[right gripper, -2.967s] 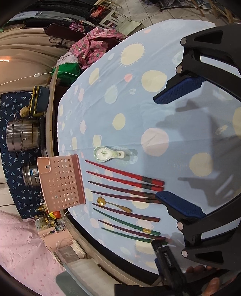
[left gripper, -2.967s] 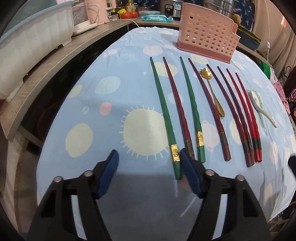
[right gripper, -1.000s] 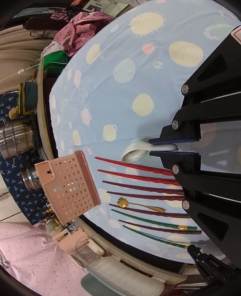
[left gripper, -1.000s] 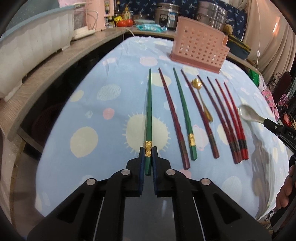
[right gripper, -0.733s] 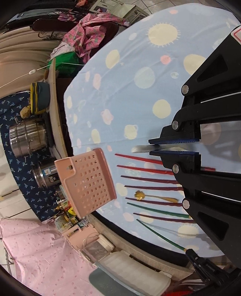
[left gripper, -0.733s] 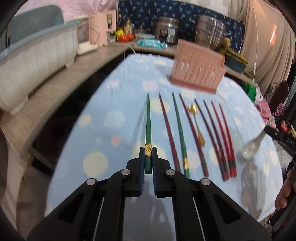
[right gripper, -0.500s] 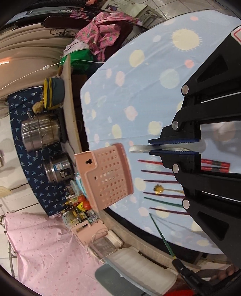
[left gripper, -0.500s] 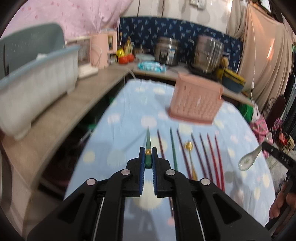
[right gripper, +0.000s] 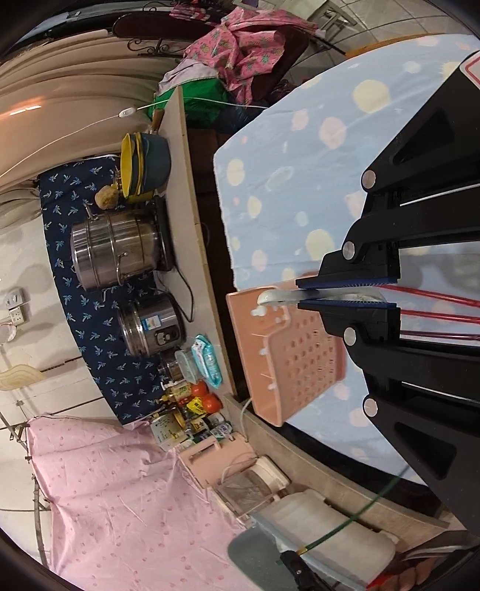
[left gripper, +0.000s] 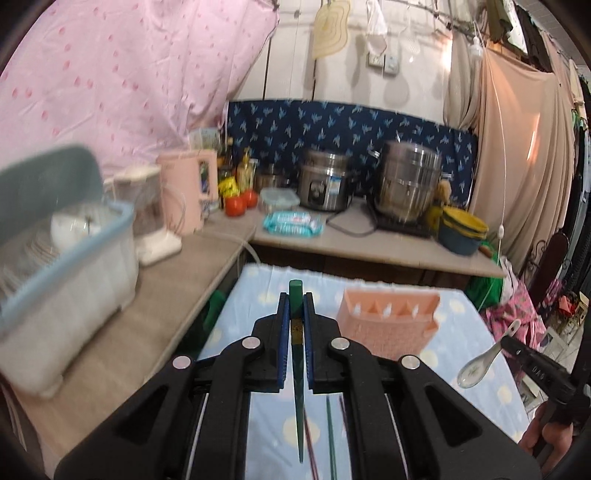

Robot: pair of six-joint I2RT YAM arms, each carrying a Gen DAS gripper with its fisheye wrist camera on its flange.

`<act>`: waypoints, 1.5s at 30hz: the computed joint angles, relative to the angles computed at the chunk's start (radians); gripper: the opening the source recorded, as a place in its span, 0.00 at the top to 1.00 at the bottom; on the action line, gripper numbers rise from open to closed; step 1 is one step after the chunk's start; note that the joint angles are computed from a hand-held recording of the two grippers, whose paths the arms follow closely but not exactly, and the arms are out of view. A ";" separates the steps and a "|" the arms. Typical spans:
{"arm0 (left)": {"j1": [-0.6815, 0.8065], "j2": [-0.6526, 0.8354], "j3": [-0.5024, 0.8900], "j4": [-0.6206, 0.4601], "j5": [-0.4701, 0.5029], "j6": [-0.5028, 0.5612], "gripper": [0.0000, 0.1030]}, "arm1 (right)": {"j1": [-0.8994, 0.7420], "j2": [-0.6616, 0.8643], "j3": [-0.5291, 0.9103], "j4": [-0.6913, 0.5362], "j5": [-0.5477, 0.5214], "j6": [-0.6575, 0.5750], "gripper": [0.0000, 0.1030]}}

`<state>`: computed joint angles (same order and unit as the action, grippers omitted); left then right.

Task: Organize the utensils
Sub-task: 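Lift and carry the green chopstick and white spoon over the pink basket with both tools, then open both tools to drop the chopstick and spoon into the pink basket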

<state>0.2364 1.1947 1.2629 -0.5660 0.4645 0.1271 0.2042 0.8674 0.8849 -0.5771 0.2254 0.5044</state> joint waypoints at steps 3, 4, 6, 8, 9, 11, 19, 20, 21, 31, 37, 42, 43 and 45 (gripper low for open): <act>-0.046 0.054 0.108 0.006 -0.017 -0.041 0.93 | -0.048 0.089 0.063 0.053 -0.030 -0.051 0.94; -0.058 0.067 0.134 0.012 -0.019 -0.055 0.93 | -0.056 0.117 0.081 0.070 -0.030 -0.070 0.94; -0.085 0.105 0.210 0.027 -0.022 -0.097 0.93 | -0.071 0.173 0.113 0.100 -0.039 -0.095 0.94; -0.115 0.140 0.275 0.048 -0.035 -0.135 0.93 | -0.102 0.226 0.146 0.124 -0.078 -0.108 0.94; -0.133 0.164 0.313 0.059 -0.042 -0.156 0.93 | -0.122 0.260 0.164 0.141 -0.106 -0.108 0.94; -0.167 0.211 0.373 0.079 -0.063 -0.190 0.93 | -0.153 0.315 0.196 0.160 -0.146 -0.108 0.94; -0.254 0.352 0.437 0.155 -0.128 -0.245 0.93 | -0.155 0.468 0.258 0.222 -0.152 -0.118 0.94; -0.262 0.368 0.432 0.162 -0.140 -0.242 0.93 | -0.158 0.483 0.257 0.229 -0.155 -0.118 0.94; -0.270 0.384 0.426 0.164 -0.152 -0.237 0.93 | -0.158 0.497 0.255 0.235 -0.157 -0.117 0.94; -0.273 0.435 0.305 0.188 -0.167 -0.216 0.93 | -0.165 0.569 0.221 0.275 -0.172 -0.114 0.93; -0.277 0.409 0.215 0.229 -0.225 -0.201 0.77 | -0.158 0.515 0.169 0.293 -0.134 -0.103 0.75; -0.259 0.352 0.144 0.226 -0.227 -0.185 0.69 | -0.158 0.433 0.119 0.274 -0.135 -0.087 0.74; -0.254 0.340 0.131 0.222 -0.221 -0.181 0.69 | -0.155 0.413 0.106 0.268 -0.132 -0.085 0.74; -0.238 0.303 0.095 0.211 -0.214 -0.169 0.69 | -0.143 0.373 0.084 0.251 -0.120 -0.082 0.73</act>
<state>-0.0012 1.4980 1.3577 -0.3551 0.2500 -0.0420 0.0609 1.2402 0.9687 -0.3256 0.1058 0.4228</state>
